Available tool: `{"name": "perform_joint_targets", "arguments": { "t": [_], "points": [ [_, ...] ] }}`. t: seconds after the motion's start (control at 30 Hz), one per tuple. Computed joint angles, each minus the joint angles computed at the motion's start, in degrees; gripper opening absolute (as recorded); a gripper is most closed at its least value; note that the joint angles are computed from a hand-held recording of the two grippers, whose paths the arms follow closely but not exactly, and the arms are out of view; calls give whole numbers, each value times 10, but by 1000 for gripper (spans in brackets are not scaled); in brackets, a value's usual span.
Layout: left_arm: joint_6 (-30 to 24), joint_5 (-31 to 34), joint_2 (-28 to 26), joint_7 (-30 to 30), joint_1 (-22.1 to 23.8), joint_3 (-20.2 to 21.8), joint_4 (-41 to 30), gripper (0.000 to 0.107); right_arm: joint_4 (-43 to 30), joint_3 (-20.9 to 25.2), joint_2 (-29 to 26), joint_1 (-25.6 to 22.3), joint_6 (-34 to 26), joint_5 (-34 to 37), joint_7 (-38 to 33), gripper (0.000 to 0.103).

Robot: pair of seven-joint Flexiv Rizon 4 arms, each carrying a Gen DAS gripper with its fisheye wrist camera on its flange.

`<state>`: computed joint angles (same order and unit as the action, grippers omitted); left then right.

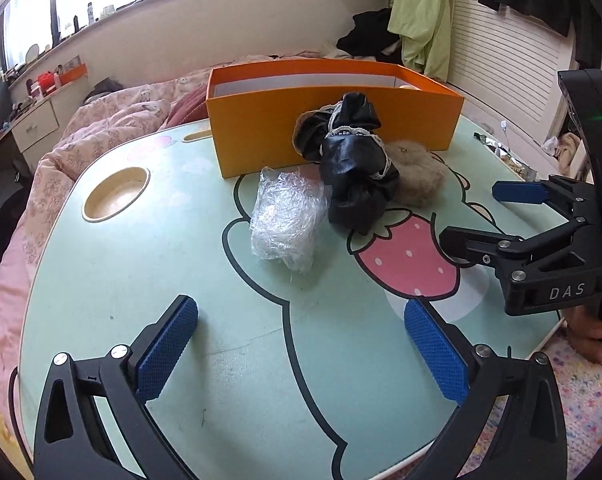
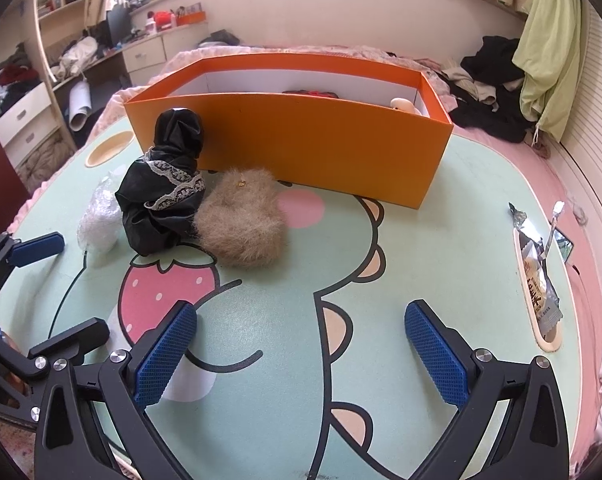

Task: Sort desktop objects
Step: 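Reach into the box and grasp the green toy car with the right tool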

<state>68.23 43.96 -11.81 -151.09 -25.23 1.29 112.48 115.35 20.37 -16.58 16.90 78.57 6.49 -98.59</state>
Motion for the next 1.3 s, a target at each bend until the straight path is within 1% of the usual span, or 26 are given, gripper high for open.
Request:
{"name": "perform_joint_targets", "arguments": {
  "t": [0.03,0.1,0.2,0.27,0.3,0.33,0.37,0.4,0.43,0.47,0.5,0.57,0.67,0.77,0.9,0.97,1.0,1.03,1.07,1.13,1.23,1.3],
  "points": [
    [2,0,1,1,1,0,1,103,-8,6,3,-7,-21,4,-7,103],
    [3,4,1,-3,0,1,1,103,-22,16,13,-15,-43,21,-26,95],
    [2,6,-1,-6,-2,0,-1,103,-53,21,33,-19,-64,51,-68,93],
    [1,6,-1,-6,-2,0,-1,103,-91,-3,38,0,-99,27,-59,93],
    [1,5,-1,-6,-1,0,-1,103,-119,-18,32,13,-134,6,-40,90],
    [2,6,-1,-6,-2,0,-1,103,-150,-17,20,10,-172,-16,-21,87],
    [2,6,0,-6,-2,0,-1,103,-197,-28,3,19,-232,-23,-11,75],
    [2,6,0,-6,-1,0,0,103,-244,-55,-19,42,-283,-32,5,58],
    [2,6,0,-6,-1,0,0,103,-290,-64,-41,50,-333,-28,0,53],
    [2,6,0,-6,-1,0,-1,103,-336,-54,-66,43,-377,-30,-4,48],
    [2,6,0,-6,-2,0,-1,103,-382,-57,-94,48,-415,-29,-5,48],
    [3,7,0,-6,-1,0,0,103,-438,-67,-133,61,-458,-38,7,48],
    [5,9,0,-7,-1,1,0,103,-468,-80,-165,80,-489,-59,24,48],
    [6,10,0,-8,-1,1,0,103,-502,-79,-193,86,-541,-59,30,48],
    [5,10,-1,-9,-2,1,-1,103,-516,-91,-219,104,-561,-81,44,47],
    [4,11,-1,-10,-3,1,-2,103,-524,-91,-227,104,-557,-80,49,45],
    [0,14,-1,-17,-5,2,-4,103,-527,-91,-229,103,-557,-80,50,40],
    [-3,16,-1,-23,-6,2,-6,103,-528,-91,-230,103,-558,-80,52,33],
    [-4,16,-1,-23,-6,2,-6,103,-527,-93,-229,103,-559,-82,55,30],
    [-4,16,-1,-24,-5,1,-7,103,-529,-91,-228,101,-561,-79,58,29],
    [-6,17,-2,-25,-5,0,-8,103,-518,-84,-213,89,-534,-60,62,29],
    [-6,16,-2,-25,-5,-1,-8,103,-499,-73,-189,74,-504,-36,56,29]
  ]
}}
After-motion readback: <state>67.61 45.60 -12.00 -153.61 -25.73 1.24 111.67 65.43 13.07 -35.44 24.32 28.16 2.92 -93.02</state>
